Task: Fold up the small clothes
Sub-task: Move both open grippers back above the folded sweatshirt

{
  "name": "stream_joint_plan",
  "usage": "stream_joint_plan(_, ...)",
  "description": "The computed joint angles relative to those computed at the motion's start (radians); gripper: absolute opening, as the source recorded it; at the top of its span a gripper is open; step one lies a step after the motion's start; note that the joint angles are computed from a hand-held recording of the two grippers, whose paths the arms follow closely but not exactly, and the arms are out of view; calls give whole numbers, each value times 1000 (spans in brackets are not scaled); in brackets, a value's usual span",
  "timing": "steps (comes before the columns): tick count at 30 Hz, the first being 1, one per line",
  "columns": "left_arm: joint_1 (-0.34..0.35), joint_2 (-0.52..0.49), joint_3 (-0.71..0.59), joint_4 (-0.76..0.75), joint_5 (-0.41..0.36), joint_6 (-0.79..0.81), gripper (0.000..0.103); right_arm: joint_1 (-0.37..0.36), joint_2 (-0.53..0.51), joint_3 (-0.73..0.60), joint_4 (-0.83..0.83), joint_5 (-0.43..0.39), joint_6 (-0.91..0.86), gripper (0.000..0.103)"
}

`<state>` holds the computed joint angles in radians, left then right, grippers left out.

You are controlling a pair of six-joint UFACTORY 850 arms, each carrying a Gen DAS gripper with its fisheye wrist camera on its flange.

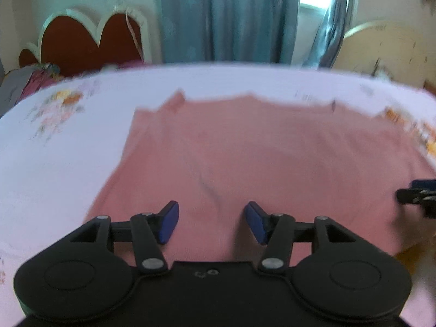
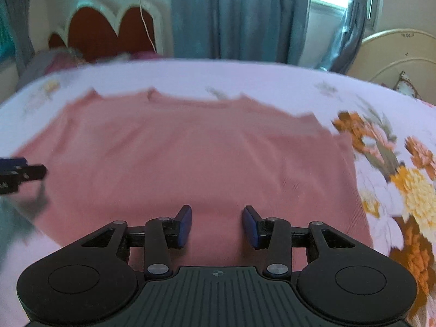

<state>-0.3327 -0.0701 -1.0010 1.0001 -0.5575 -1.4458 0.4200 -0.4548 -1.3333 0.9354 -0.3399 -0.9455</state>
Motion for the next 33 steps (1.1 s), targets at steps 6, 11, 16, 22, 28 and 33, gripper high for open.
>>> stream_joint_plan(6, 11, 7, 23, -36, -7, 6, 56, -46, 38, 72, 23, 16, -32, 42)
stream_joint_plan(11, 3, -3, 7, -65, -32, 43, 56, -45, 43, 63, -75, 0, 52, 42)
stream_joint_plan(16, 12, 4, -2, -129, -31, 86, 60, -40, 68, 58, 31, -23, -11, 42)
stream_joint_plan(22, 22, 32, 3, -214, -16, 141, 75, -3, 63, 29, 84, -58, 16, 43)
stream_joint_plan(28, 31, 39, 7, -202, -5, 133, 76, 55, 36, -23, 59, -6, 56, 69)
stream_joint_plan(33, 54, 50, 18, -262, 32, 182, 76, 81, 15, -62, 83, 16, 60, 68)
